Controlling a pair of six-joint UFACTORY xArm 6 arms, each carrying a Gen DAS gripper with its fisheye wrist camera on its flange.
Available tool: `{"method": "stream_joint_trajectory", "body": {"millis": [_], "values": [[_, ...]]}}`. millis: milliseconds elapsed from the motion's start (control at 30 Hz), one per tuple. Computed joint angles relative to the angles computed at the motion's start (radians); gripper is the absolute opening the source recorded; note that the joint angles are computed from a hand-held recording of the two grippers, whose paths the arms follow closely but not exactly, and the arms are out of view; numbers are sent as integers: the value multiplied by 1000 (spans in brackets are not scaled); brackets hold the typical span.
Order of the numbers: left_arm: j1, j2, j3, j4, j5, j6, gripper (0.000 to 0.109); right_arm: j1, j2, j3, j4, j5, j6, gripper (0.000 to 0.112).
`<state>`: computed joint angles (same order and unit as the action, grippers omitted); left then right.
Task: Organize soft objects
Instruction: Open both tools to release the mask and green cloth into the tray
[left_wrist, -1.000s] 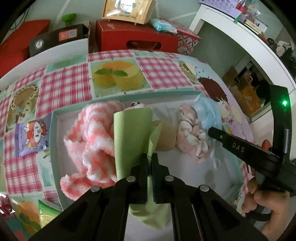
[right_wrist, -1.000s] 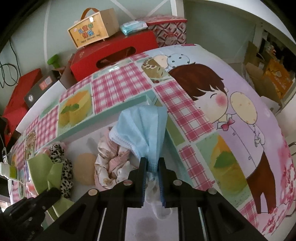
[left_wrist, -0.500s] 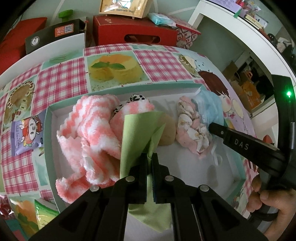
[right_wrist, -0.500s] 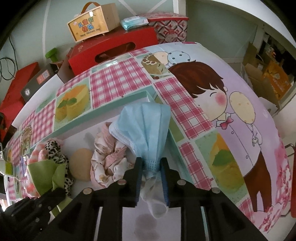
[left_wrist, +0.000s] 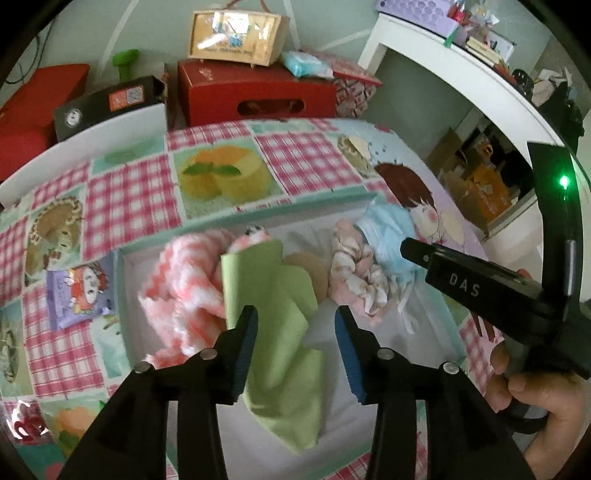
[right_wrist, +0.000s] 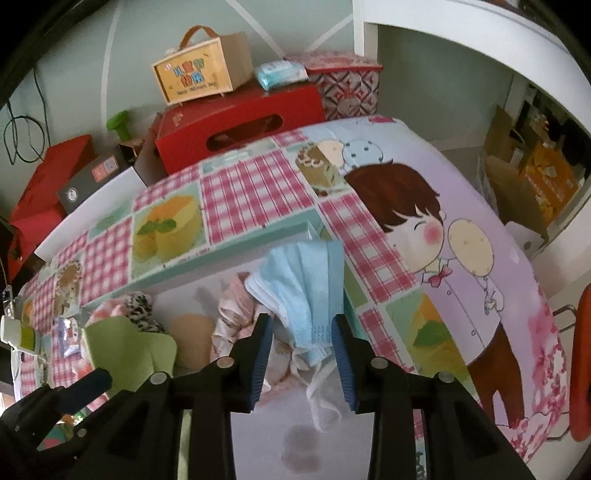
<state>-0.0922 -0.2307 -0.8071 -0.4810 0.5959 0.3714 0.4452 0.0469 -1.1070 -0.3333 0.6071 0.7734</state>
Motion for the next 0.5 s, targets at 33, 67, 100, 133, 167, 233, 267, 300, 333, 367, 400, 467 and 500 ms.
{"method": "stream_joint_trajectory", "body": {"millis": [33,67,100,133,167,233,267,300,333,367,400,467,500], "values": [[6,-4,1,2,-4,-6,48,3,-3,-1,-3,-1,1,38],[13,-7,3,6,-8,-16,50,5,-3,-3,-5,-2,1,38],[24,-11,5,8,-14,-27,51,8,-1,-6,-6,-4,1,38],[33,-14,8,11,-19,-38,52,10,3,-10,-2,-4,-2,38],[40,-15,10,19,-29,-55,53,13,9,-16,6,-3,-7,38],[57,-16,16,46,-55,-97,55,25,27,-30,37,-11,-43,38],[63,-15,18,61,-62,-114,56,30,34,-36,44,-12,-53,38],[71,-11,19,79,-68,-135,58,41,45,-47,55,-14,-68,38],[79,-6,19,99,-72,-159,59,48,52,-53,65,-18,-83,38],[86,1,18,114,-71,-179,60,56,60,-60,79,-23,-100,38],[92,8,16,122,-71,-191,61,65,69,-66,101,-32,-127,38],[103,16,17,135,-80,-214,66,76,78,-73,122,-39,-152,49],[107,19,18,148,-91,-233,78,82,82,-76,123,-42,-154,54]]}}
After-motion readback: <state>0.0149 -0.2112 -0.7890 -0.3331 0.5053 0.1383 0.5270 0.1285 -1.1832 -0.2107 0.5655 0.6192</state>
